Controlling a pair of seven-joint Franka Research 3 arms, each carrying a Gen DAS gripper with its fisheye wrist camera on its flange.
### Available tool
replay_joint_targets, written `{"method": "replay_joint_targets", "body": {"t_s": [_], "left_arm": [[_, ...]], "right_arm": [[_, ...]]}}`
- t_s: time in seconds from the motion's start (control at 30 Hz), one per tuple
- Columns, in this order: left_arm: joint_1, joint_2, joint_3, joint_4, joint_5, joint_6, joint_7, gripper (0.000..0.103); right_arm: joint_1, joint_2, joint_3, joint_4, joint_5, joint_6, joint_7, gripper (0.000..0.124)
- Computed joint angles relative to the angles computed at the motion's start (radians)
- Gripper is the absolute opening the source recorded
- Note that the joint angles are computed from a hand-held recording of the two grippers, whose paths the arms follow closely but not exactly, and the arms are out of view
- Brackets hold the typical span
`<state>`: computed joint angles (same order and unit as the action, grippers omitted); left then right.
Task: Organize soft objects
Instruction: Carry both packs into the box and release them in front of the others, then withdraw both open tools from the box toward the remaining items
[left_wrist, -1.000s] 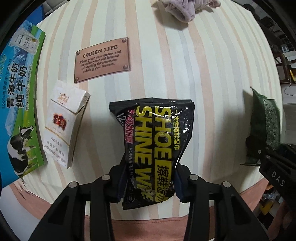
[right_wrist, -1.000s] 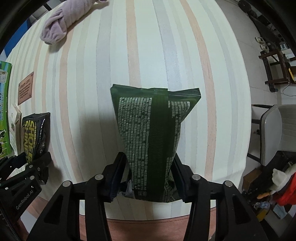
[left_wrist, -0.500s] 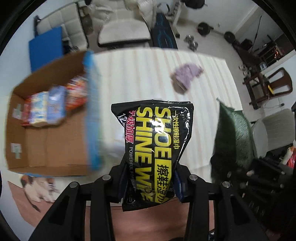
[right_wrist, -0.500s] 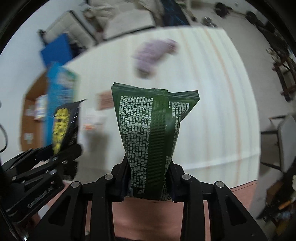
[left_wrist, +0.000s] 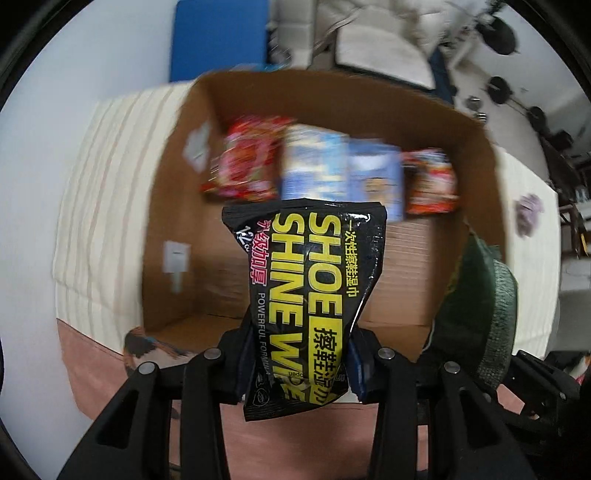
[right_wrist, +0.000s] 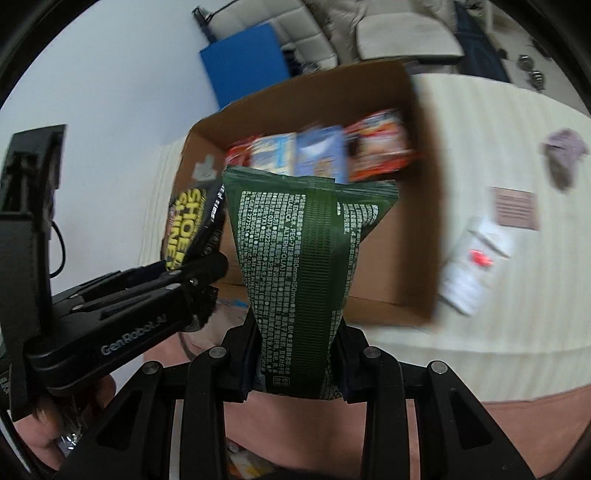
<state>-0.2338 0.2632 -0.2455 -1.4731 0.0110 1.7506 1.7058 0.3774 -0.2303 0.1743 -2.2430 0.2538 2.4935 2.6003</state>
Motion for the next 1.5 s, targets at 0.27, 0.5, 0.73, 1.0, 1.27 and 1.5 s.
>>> {"method": "replay_joint_targets", "body": {"t_s": [0.27, 0.5, 0.73, 1.0, 1.27, 1.5], "left_arm": [[0.013, 0.181, 0.014, 0.201, 0.025, -0.100, -0.001, 0.038], [-0.001, 0.251, 0.008, 0.297, 0.034, -0.156, 0.021, 0.038], [-0.017, 0.326, 0.013, 0.409, 0.033, -0.241, 0.004, 0.046], [-0.012, 0.332, 0.019, 0.434, 0.043, -0.215, 0.002, 0.083], [-0.017, 0.262, 0.022, 0.343, 0.076, -0.143, 0.022, 0.100], [-0.006, 0.191, 0.021, 0.249, 0.088, -0.092, 0.034, 0.100]], "right_arm": [[0.018, 0.240, -0.030, 0.178, 0.022, 0.010, -0.034, 0.036], [0.017, 0.320, -0.051, 0.236, 0.061, -0.002, -0.081, 0.036], [0.021, 0.349, -0.052, 0.249, 0.106, 0.004, -0.117, 0.037], [0.017, 0.348, -0.058, 0.266, 0.129, -0.040, -0.155, 0.099], [0.030, 0.345, -0.062, 0.302, 0.041, -0.109, -0.078, 0.100], [0.040, 0.331, -0.061, 0.322, -0.040, -0.172, -0.008, 0.103]]}}
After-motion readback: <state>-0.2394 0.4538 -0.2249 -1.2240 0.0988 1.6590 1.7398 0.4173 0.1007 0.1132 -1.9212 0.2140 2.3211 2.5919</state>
